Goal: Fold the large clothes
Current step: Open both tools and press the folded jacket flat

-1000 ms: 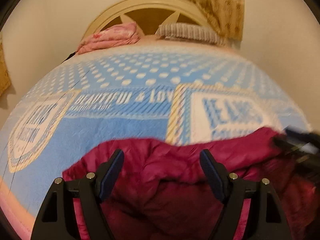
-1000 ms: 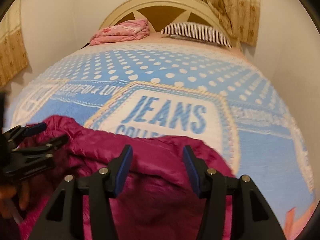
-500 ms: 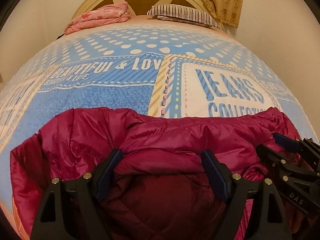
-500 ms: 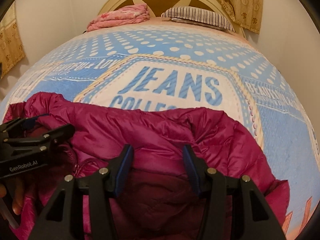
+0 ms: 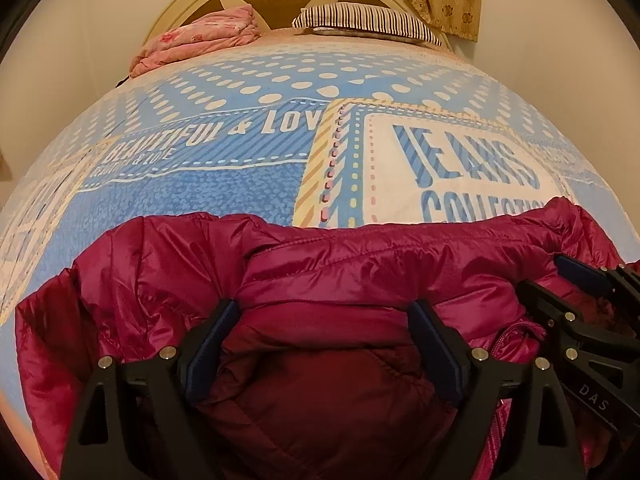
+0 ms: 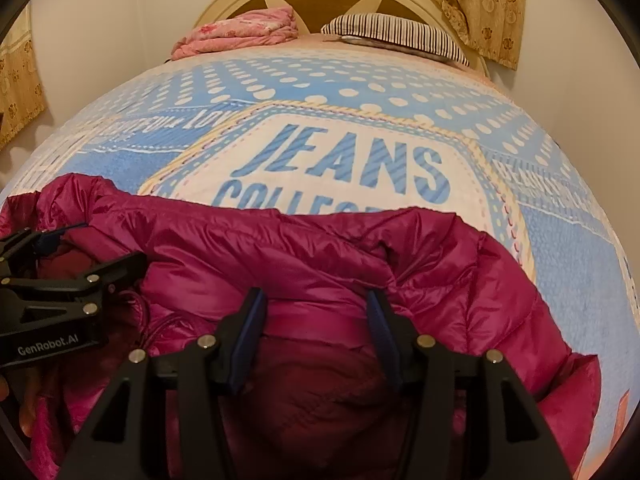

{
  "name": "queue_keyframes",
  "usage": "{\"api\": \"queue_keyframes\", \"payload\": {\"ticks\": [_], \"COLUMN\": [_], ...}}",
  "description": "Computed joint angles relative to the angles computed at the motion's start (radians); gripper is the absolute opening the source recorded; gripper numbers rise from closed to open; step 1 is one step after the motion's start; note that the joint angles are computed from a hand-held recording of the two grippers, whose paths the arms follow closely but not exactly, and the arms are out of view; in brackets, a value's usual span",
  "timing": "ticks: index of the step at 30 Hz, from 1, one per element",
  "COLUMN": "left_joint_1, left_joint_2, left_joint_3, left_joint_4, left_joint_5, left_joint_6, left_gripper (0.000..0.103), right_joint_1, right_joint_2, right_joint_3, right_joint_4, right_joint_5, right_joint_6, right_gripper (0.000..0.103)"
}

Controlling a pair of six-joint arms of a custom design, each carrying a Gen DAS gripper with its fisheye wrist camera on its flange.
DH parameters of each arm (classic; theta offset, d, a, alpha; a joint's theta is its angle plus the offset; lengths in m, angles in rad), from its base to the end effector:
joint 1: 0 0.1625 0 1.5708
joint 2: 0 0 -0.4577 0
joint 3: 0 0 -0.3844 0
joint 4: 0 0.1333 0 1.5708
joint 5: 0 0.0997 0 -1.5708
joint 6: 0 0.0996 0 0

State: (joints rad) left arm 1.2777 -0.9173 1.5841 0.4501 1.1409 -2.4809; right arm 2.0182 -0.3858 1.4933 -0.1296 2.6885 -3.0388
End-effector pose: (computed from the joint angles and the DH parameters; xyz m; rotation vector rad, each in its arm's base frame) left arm 0.0141 -0.5583 0.1631 1.0767 2.3694 -0.4864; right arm 0.2720 -0.4657 -0.1010 -0.0340 -2.0682 0.9424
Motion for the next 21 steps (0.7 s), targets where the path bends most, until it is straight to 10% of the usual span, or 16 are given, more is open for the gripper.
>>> {"api": "queue_keyframes", "payload": {"ticks": [21], "left_joint_1": [-0.004], "left_joint_2": [0.005], "left_joint_3": [0.003], "left_joint_4": [-0.01], "left_joint_5": [-0.02], "left_joint_6": [0.004], "left_gripper": [0.091], "right_joint_1": [0.002], "right_joint_2": [0.018], "right_joint_3": [-0.024], "right_joint_4": [0.017], "right_joint_5": [0.029], "right_joint_6": [-0.004], "right_gripper": [0.057]}}
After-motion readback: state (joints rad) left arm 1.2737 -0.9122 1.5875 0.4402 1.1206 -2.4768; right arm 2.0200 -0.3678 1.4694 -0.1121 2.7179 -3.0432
